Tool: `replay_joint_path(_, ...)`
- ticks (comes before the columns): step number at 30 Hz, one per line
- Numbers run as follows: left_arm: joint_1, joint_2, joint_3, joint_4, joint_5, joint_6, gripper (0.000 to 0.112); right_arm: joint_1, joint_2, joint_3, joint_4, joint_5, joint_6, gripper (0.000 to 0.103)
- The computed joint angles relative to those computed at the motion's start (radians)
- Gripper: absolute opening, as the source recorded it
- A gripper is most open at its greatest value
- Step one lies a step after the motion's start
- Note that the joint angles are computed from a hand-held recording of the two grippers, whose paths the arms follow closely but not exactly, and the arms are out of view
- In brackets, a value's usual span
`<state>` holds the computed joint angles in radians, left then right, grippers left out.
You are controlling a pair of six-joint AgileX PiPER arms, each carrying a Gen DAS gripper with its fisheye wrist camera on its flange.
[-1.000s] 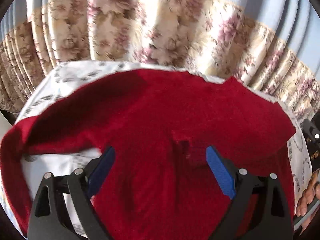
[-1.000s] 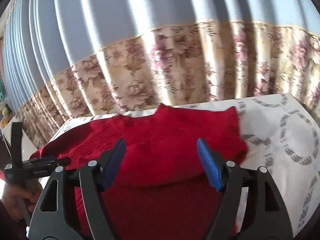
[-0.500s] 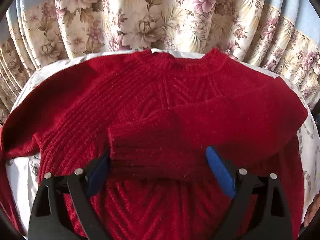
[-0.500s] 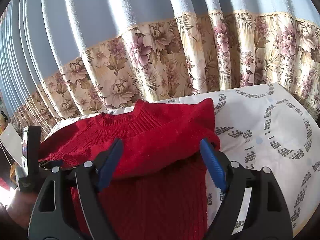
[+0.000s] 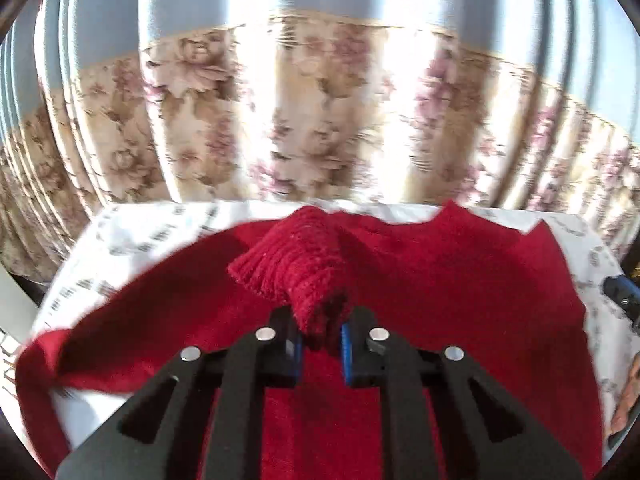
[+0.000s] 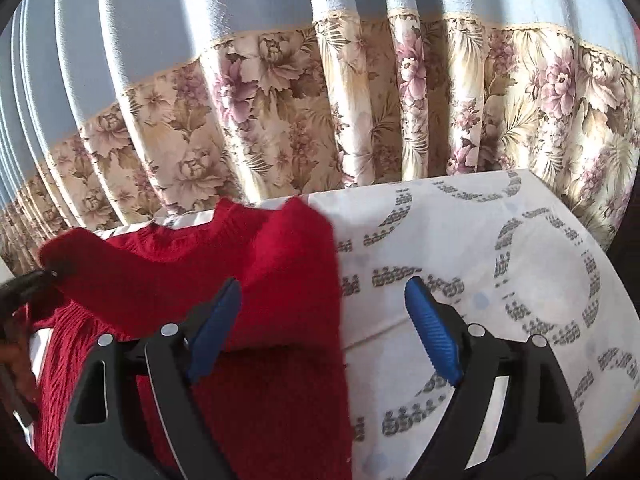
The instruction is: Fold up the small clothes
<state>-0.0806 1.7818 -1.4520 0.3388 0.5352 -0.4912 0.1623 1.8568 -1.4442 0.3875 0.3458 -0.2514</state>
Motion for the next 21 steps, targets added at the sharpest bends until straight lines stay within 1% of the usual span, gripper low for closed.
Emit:
replay_joint_path(2,0.042,0.037,-0.037,-0.058,0.022,0.089,0.020,0.016,0.045,-0.063,-0.138,0.023,0.126,0.085)
replay_joint_path(3,0.053,0.060,-0.048,-0.049,0.032,0.094,0.032,0.022,0.067,-0.090,-0.169,0.035,0.153,0.085)
replay_joint_path(4,0.052,0.077,-0.055,-0.007,0.048,0.060,0.057,0.033,0.091,-0.121,-0.226,0.052,0.203,0.085)
replay_joint_path(5,0.046,0.095,-0.053,0.074,0.076,-0.008,0.068,0.049,0.126,-0.166,-0.305,0.087,0.265,0.085)
replay_joint_path(6,0.042,0.096,-0.027,0.150,0.078,-0.078,0.073,0.060,0.159,-0.204,-0.351,0.121,0.300,0.085)
replay_joint_path(7,0.045,0.106,-0.017,0.190,0.092,-0.121,0.075,0.066,0.174,-0.217,-0.373,0.134,0.316,0.085)
replay_joint_path(8,0.054,0.102,0.009,0.189,0.087,-0.132,0.078,0.075,0.200,-0.242,-0.416,0.165,0.347,0.085)
replay_joint_path(9,0.069,0.105,0.019,0.156,0.089,-0.111,0.081,0.078,0.215,-0.258,-0.430,0.188,0.354,0.085)
replay_joint_path(10,0.081,0.104,0.033,0.131,0.084,-0.095,0.087,0.078,0.226,-0.272,-0.432,0.211,0.356,0.085)
replay_joint_path(11,0.090,0.088,0.067,0.140,0.059,-0.112,0.091,0.075,0.236,-0.291,-0.431,0.237,0.353,0.085)
replay_joint_path(12,0.093,0.078,0.083,0.158,0.058,-0.124,0.094,0.072,0.245,-0.308,-0.430,0.259,0.349,0.085)
replay_joint_path(14,0.104,0.060,0.099,0.128,0.055,-0.092,0.094,0.064,0.250,-0.315,-0.421,0.281,0.341,0.085)
replay_joint_path(15,0.110,0.049,0.106,0.112,0.051,-0.078,0.094,0.061,0.236,-0.296,-0.421,0.269,0.344,0.085)
replay_joint_path(16,0.117,0.030,0.123,0.090,0.038,-0.067,0.094,0.054,0.198,-0.239,-0.403,0.225,0.337,0.085)
replay_joint_path(17,0.123,-0.002,0.153,0.071,0.018,-0.055,0.094,0.046,0.164,-0.188,-0.364,0.182,0.307,0.085)
replay_joint_path(18,0.123,-0.031,0.177,0.073,0.011,-0.054,0.094,0.033,0.117,-0.120,-0.289,0.129,0.238,0.086)
replay_joint_path(19,0.124,-0.077,0.225,0.084,-0.007,-0.046,0.094,0.028,0.087,-0.083,-0.254,0.107,0.205,0.086)
replay_joint_path(21,0.111,-0.134,0.281,0.154,0.007,-0.087,0.094,0.014,0.007,0.019,-0.199,0.054,0.149,0.087)
